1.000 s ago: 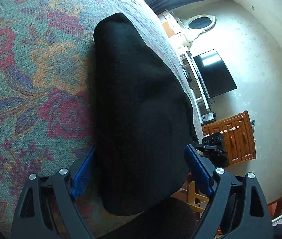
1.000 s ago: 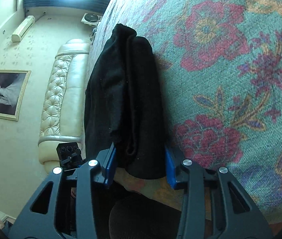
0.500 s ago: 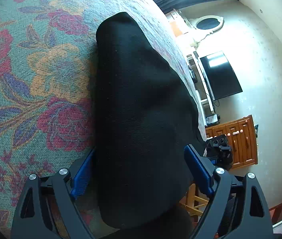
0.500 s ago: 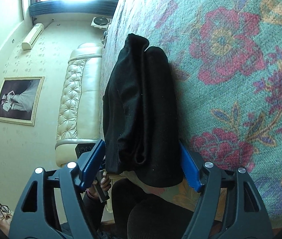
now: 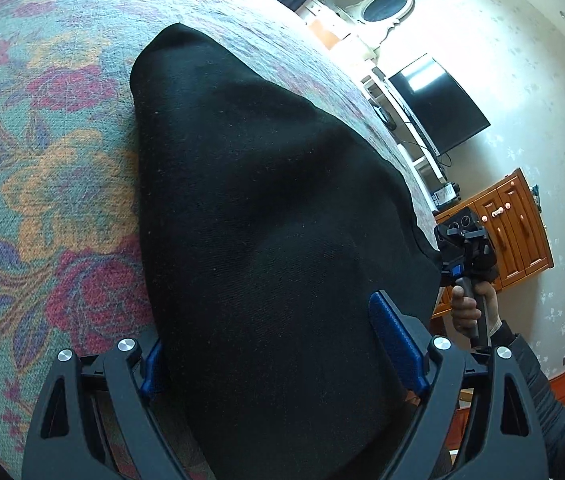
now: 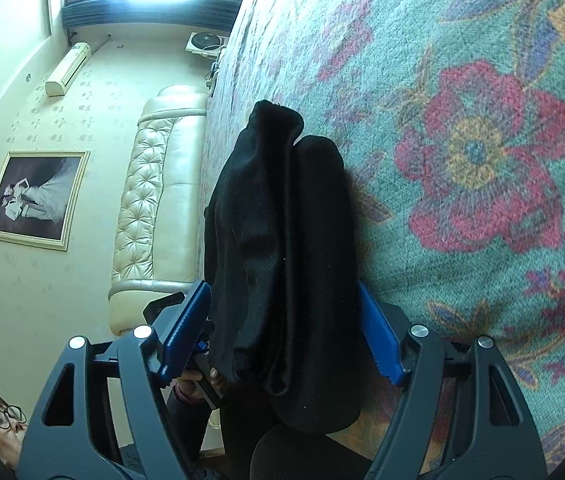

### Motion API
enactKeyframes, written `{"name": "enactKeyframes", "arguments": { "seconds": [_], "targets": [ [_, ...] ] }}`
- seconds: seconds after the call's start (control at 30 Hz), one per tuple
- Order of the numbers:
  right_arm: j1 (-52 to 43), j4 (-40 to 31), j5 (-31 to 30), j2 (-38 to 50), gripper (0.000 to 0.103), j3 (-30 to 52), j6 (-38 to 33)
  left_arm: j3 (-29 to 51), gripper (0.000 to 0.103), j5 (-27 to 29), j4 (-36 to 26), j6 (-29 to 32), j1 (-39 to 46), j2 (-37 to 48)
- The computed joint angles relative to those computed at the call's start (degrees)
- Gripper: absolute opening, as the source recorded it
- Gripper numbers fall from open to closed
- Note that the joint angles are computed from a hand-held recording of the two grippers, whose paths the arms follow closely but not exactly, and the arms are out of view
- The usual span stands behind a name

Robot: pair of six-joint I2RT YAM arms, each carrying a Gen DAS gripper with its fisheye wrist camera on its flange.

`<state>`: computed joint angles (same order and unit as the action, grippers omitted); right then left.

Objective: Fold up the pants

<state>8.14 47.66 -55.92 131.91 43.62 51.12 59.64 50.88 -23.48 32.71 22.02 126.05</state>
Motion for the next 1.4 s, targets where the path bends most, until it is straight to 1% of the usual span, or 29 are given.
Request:
{"name": "enactKeyframes", "arguments": {
  "seconds": [0.07,0.13,0.23,0.33,0.4,0.5,0.6,0.67,0.73,0.8,0.87,0.97,1.0,1.03,1.07,1.1,1.13,1.23,1.27,1.3,1.33,1.37,1.4],
  "targets": [
    [0.4,-4.5,-0.8,-0.2,0.076,2.1,-3.0,0.3,0.087,0.6,-0.2,0.3,0.1,0.5],
    [0.8,-7.6,-1.6,-0.4,0.080,3.9,-4.9,0.9,0.088,1.3,-0.4,0.0,-0.2,1.0],
    [1.4,-11.8,-2.2,-0.9,0.082,5.8,-7.5,1.6,0.088,2.1,-1.2,-0.4,-0.4,1.5],
    [1.8,-13.9,-2.5,-1.0,0.082,7.3,-8.8,2.6,0.089,2.6,-2.9,-0.3,-0.7,2.0],
    [2.1,-13.9,-2.4,-0.8,0.082,7.9,-8.6,3.7,0.090,3.0,-4.9,0.2,-1.0,2.5],
    [3.0,-14.9,-1.2,-1.0,0.082,8.8,-8.5,8.6,0.090,5.5,-12.8,4.3,0.1,6.0],
    [4.2,-17.9,0.3,-1.8,0.082,9.9,-10.0,16.1,0.090,8.9,-24.4,8.6,1.3,11.2],
    [4.7,-18.3,0.7,-1.8,0.082,10.4,-9.9,20.5,0.090,10.8,-31.3,10.8,1.9,14.5],
    [4.6,-17.6,0.7,-1.7,0.081,10.3,-9.6,23.3,0.090,11.7,-35.0,11.1,2.1,16.5],
    [4.6,-17.9,1.2,-1.8,0.078,10.2,-9.6,24.8,0.090,12.8,-37.0,10.8,2.0,17.8],
    [4.2,-16.7,1.0,-1.4,0.078,9.6,-9.5,25.8,0.090,13.7,-37.9,9.3,1.9,18.4],
    [3.8,-16.8,1.6,-1.0,0.072,9.2,-10.1,25.6,0.090,13.7,-36.9,7.9,1.3,18.1],
    [3.5,-17.0,1.8,-0.8,0.066,9.1,-10.5,24.3,0.090,13.9,-35.2,7.0,0.8,17.4],
    [3.4,-17.5,2.3,-0.7,0.056,9.1,-10.4,23.6,0.090,13.8,-34.5,6.9,0.7,17.0],
    [3.0,-17.4,2.3,-0.1,0.052,8.9,-10.4,22.7,0.090,14.0,-33.4,6.3,0.3,16.3],
    [2.6,-17.1,2.1,0.4,0.046,8.8,-10.3,23.0,0.090,13.9,-33.5,6.4,0.2,16.4],
    [2.3,-15.7,1.7,0.9,0.043,8.4,-9.6,23.7,0.090,13.7,-34.5,7.0,0.5,16.7],
    [2.4,-14.1,2.2,1.1,0.040,7.9,-9.1,22.9,0.089,12.9,-32.9,5.7,-0.1,15.8],
    [2.4,-13.6,2.2,1.2,0.039,7.8,-8.7,22.3,0.083,12.2,-31.9,5.2,-0.5,15.2],
    [2.4,-12.9,2.1,1.2,0.038,7.6,-8.3,21.4,0.075,10.7,-29.7,3.5,-0.9,14.3],
    [2.4,-11.9,2.0,1.4,0.037,7.3,-7.8,21.1,0.057,9.2,-28.2,1.7,-0.8,14.1],
    [2.3,-10.9,1.8,1.6,0.037,7.0,-7.4,21.6,0.045,8.7,-27.7,0.6,-0.5,14.9],
    [2.3,-9.9,1.6,1.8,0.037,6.8,-7.1,23.0,0.044,9.8,-29.7,1.7,0.2,16.4]
  ]
}}
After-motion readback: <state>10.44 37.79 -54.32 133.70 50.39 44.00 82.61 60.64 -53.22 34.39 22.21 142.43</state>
